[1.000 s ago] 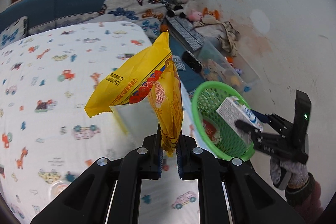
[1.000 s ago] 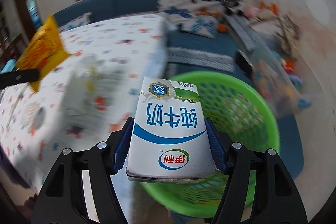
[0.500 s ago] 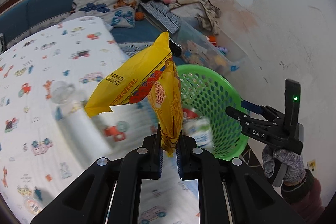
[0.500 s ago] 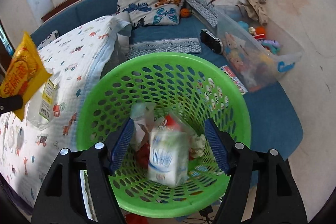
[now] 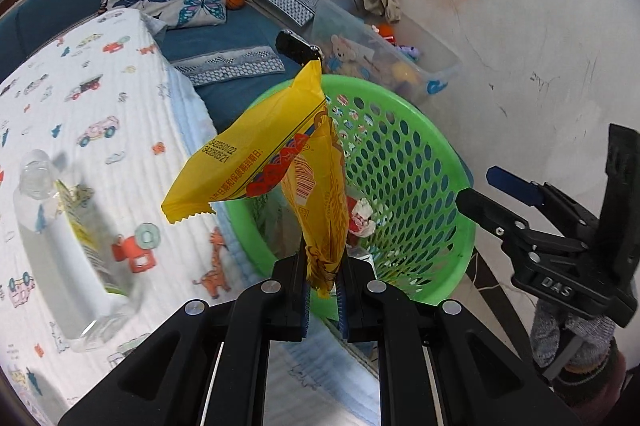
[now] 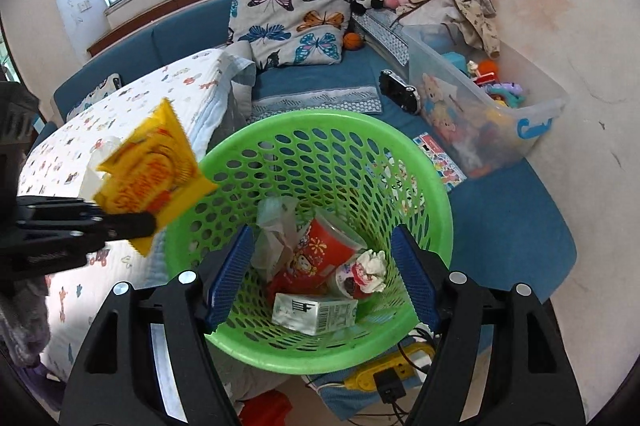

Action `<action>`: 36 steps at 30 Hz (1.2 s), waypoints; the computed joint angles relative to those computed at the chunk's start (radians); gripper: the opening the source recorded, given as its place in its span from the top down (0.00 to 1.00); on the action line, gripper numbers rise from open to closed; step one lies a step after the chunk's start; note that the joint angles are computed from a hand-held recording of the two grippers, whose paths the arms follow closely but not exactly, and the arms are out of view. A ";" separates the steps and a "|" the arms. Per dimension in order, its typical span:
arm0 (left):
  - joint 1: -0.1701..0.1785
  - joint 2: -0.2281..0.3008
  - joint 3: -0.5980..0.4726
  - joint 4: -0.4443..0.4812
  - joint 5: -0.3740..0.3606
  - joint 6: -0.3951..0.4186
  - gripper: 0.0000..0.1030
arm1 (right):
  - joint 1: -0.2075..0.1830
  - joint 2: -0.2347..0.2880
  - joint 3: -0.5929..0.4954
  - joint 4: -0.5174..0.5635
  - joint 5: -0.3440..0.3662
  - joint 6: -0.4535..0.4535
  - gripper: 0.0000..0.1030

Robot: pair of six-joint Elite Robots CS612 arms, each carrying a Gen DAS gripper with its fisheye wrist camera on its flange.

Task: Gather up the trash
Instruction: 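Drop the milk carton and the snack bag into the green basket with both grippers, then grasp the clear water bottle with the right gripper while the left gripper grasps the plastic cup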

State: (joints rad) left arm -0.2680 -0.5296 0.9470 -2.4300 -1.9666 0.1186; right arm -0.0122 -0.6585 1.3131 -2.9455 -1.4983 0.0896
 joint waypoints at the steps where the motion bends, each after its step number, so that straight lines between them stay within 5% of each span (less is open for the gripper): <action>1: -0.002 0.000 0.000 0.003 0.002 0.000 0.88 | 0.000 -0.001 0.002 -0.003 0.004 0.001 0.30; 4: -0.005 0.006 -0.008 0.003 0.008 0.011 0.88 | 0.003 -0.005 0.007 -0.011 0.014 -0.001 0.30; 12: -0.004 0.001 0.013 -0.023 0.011 0.008 0.60 | 0.008 -0.012 0.018 -0.029 0.018 -0.009 0.29; 36: 0.072 -0.124 0.249 -0.282 0.093 -0.044 0.49 | 0.053 -0.008 -0.013 -0.021 0.066 -0.080 0.25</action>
